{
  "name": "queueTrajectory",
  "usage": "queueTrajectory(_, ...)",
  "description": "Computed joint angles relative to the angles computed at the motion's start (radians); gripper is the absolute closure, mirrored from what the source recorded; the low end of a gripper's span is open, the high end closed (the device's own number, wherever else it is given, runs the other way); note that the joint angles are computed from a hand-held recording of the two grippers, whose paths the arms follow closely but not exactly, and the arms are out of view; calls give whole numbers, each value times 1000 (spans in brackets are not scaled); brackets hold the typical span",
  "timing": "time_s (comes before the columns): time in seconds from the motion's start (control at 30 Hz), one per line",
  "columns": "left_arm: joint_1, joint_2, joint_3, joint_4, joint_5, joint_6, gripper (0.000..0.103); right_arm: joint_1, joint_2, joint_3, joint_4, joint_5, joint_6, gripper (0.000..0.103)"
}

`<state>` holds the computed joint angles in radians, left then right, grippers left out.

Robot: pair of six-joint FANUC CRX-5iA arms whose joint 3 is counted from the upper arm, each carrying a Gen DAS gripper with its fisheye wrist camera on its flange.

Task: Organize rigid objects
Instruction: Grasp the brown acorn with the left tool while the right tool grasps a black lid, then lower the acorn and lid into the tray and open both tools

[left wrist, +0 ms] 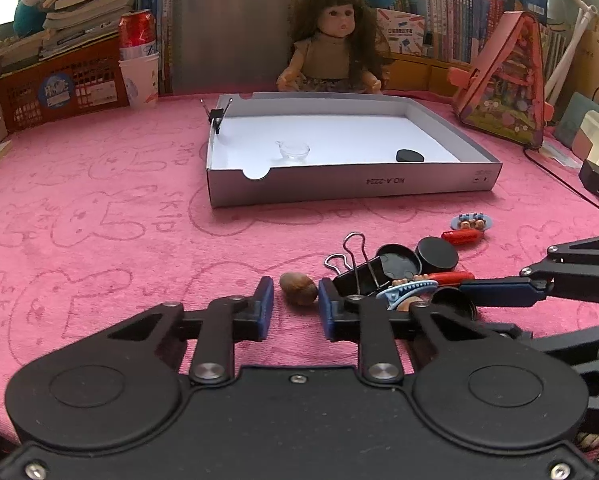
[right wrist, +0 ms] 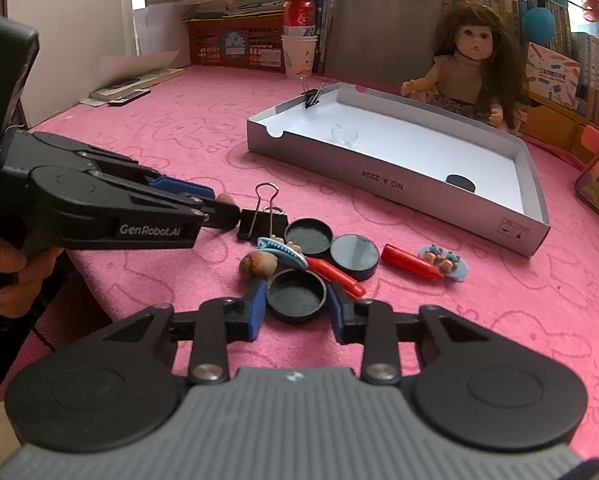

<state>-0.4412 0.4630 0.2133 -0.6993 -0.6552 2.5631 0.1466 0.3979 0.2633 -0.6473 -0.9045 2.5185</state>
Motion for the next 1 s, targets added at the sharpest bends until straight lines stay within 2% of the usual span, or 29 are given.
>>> queueTrajectory(0.53,-11,-11,12,-38,-3,40,85,-14,4,36,-5,-7,-39,65)
queueTrajectory(0.8,16,-3,50,-18,28,29,85,-9,24,82,23,52,-137,65)
queueTrajectory(1.0,30,31,121,-19,21,9,85,11,62,131,85,105,-251,65)
